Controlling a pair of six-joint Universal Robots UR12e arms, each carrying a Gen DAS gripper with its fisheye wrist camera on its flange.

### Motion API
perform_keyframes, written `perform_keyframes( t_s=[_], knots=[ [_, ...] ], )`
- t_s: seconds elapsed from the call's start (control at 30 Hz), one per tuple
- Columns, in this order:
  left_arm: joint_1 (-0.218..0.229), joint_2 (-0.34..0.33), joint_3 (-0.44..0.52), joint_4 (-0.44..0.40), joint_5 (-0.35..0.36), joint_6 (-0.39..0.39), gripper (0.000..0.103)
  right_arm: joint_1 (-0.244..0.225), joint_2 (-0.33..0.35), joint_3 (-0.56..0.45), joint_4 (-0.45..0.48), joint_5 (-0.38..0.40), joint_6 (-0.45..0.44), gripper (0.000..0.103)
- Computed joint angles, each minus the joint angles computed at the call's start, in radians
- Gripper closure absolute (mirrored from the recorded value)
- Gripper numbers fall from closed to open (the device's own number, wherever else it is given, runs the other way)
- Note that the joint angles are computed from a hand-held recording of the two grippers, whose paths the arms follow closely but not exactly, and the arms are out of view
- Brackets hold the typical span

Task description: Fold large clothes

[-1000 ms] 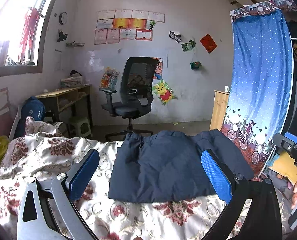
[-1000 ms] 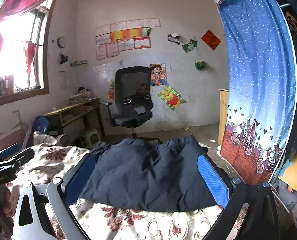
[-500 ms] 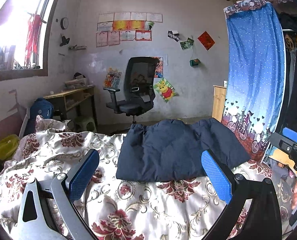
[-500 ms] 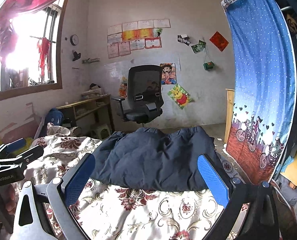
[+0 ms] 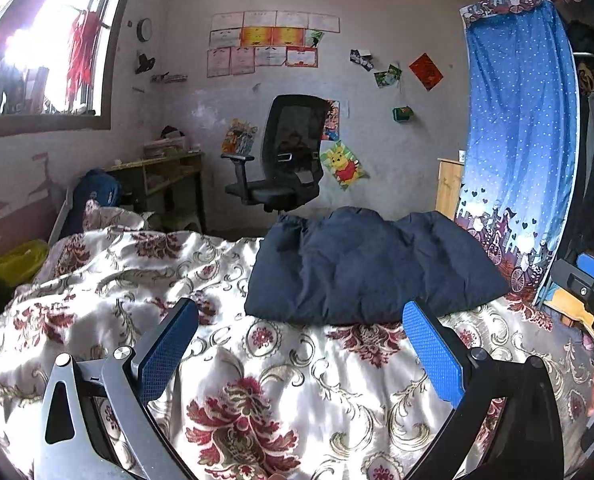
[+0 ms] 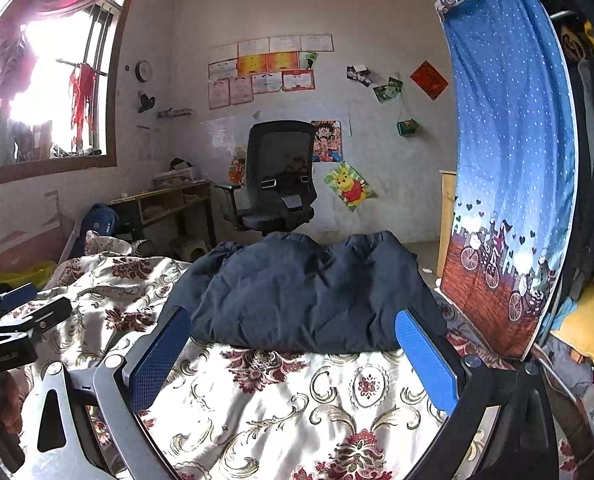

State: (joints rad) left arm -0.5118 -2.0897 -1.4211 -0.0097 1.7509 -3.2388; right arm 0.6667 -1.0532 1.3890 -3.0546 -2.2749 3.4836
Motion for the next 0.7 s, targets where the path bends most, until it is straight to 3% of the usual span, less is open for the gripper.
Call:
perform_keyframes(
  t_s=[0.37,0.7],
  knots=[
    [-0.004,-0.020,0.005,-0.044,0.010,-0.024,0.002,0.000,0.022,0.016,-0.060,0.008,-0.077,0.000],
    [-0.012,-0.033,0.013,-0.065,0.013,-0.011,0.002,-0.016,0.013,0.045,-0.039,0.024,-0.048,0.000]
  ],
)
